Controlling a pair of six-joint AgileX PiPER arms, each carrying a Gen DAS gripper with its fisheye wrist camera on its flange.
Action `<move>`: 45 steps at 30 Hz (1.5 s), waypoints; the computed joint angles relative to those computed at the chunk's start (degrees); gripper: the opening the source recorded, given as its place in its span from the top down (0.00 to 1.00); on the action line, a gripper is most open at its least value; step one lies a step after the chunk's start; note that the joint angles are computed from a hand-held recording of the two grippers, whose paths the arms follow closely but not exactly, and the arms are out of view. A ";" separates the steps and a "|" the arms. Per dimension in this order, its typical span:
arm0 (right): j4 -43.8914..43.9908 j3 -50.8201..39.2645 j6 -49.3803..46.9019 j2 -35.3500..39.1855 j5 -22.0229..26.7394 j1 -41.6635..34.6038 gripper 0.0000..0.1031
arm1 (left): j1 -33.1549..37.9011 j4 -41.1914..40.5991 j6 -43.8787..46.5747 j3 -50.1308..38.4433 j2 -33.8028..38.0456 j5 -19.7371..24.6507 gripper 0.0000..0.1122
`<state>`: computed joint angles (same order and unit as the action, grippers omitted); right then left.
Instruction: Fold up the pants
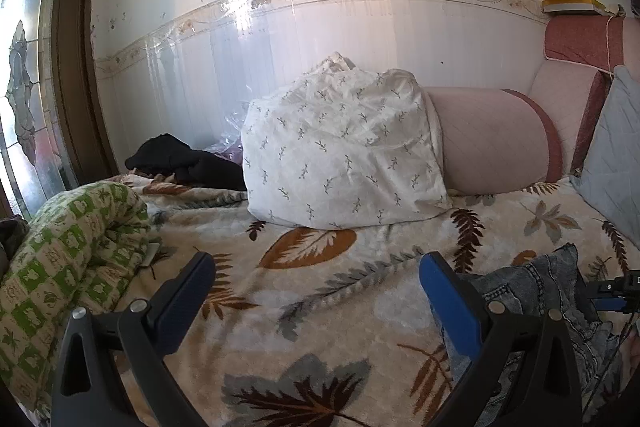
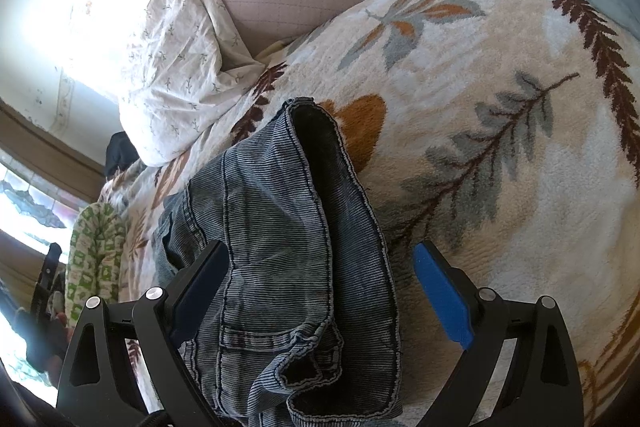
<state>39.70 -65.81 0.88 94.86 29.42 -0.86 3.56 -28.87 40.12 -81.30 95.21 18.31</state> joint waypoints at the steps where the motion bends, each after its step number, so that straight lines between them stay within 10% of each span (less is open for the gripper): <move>1: 0.47 0.02 -0.38 0.04 0.08 -0.11 0.09 | 0.07 -0.70 0.57 -0.44 0.32 1.14 0.08; 10: 3.29 0.02 -2.85 0.30 0.87 -1.20 0.09 | 0.39 -1.56 -2.74 -11.07 10.63 25.21 0.08; 32: 18.93 -0.73 -17.55 5.13 7.48 -3.55 0.07 | -1.28 -11.66 5.73 -13.60 20.03 46.50 0.08; 39: 21.96 -0.96 -20.74 6.24 8.70 -1.92 0.07 | -1.61 -13.54 5.98 -13.28 20.92 46.89 0.08; 45: 20.34 -1.73 -19.48 5.98 7.84 0.05 0.17 | -0.48 -17.18 9.36 -11.99 20.14 48.07 0.29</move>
